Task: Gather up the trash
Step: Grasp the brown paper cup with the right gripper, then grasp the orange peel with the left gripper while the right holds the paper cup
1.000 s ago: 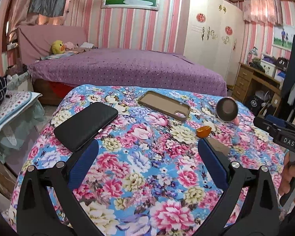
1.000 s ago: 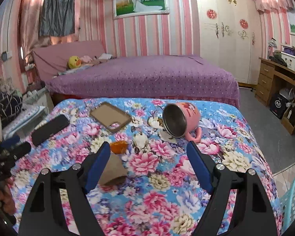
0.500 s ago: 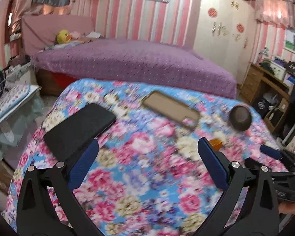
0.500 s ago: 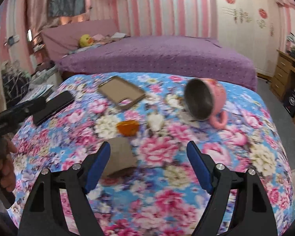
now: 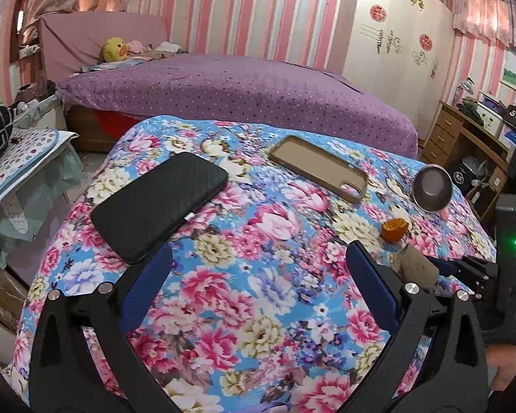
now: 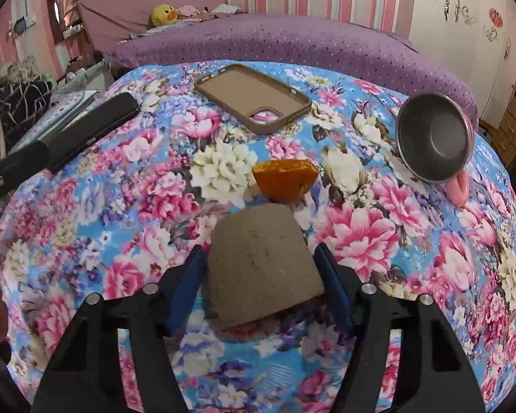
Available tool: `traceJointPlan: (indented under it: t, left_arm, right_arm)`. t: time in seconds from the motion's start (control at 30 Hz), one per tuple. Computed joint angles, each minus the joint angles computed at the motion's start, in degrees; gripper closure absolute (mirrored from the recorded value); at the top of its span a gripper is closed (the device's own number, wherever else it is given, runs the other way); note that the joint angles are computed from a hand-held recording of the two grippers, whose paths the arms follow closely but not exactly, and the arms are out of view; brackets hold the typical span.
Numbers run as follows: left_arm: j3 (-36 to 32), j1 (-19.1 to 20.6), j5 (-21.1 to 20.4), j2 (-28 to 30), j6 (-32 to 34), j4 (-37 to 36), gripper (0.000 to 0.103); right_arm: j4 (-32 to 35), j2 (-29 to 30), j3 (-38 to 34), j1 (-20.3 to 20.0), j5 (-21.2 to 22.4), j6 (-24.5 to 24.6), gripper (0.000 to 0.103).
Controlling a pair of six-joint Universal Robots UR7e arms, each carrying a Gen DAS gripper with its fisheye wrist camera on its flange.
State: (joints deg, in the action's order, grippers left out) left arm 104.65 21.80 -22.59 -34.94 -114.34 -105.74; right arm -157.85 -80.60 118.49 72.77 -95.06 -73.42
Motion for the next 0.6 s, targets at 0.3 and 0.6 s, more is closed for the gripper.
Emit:
traceJointPlan:
  t: [0.3, 0.6]
  left_arm:
    - [-2.52, 2.71, -0.06, 5.51, 23.22, -23.95, 0.006]
    - [-16.77, 7.81, -3.11, 16.14, 44.00, -37.03, 0.006]
  right_arm:
    - [5.79, -4.35, -5.32, -4.05, 10.65, 6.99, 0.053]
    - [5.61, -0.01, -14.58, -6.10, 12.97, 12.42, 0.052]
